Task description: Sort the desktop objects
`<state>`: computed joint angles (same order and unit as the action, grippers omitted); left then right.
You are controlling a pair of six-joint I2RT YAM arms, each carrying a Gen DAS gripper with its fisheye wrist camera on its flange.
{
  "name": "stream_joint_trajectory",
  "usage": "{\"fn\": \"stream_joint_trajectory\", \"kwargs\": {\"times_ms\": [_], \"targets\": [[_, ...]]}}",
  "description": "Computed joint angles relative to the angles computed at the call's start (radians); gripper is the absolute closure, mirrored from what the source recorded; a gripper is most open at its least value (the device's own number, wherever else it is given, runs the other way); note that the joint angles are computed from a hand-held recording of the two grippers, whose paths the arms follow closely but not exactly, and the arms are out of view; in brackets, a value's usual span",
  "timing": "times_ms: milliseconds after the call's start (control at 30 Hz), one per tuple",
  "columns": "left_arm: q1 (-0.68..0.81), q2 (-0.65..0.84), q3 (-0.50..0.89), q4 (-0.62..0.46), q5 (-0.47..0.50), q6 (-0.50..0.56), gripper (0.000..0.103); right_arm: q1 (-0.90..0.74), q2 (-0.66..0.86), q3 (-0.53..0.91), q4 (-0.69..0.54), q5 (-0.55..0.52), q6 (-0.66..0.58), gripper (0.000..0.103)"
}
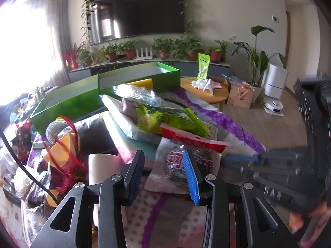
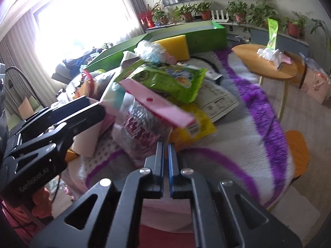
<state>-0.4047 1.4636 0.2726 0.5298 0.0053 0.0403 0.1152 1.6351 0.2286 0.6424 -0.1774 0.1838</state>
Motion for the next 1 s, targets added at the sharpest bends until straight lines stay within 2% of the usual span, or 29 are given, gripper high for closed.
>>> {"fn": "stream_joint_trajectory", "kwargs": {"times_ms": [167,367,467,600,1000], "targets": [[-0.017,0.018,-0.002,0.008,0.019,0.001,0.064,-0.069,-0.044,0.003,-0.051,-0.045,-0.017,0.097],[0.002,0.016,-0.003,-0.019,0.068,0.023,0.064,-0.042,0.014,-0.011,-0.006,-0.086,0.019,0.093],[0.010,0.018,-0.005,-0.030,0.090,0.040,0.064,-0.021,0.024,-0.014,0.002,-0.081,0.032,0.090],[0.037,0.069,0.012,-0.030,0.087,0.028,0.064,-0.007,0.025,-0.015,0.008,-0.066,0.043,0.077],[0.015,0.187,0.037,0.035,0.064,0.014,0.064,0.030,0.022,0.022,-0.028,-0.025,0.045,0.072]]}}
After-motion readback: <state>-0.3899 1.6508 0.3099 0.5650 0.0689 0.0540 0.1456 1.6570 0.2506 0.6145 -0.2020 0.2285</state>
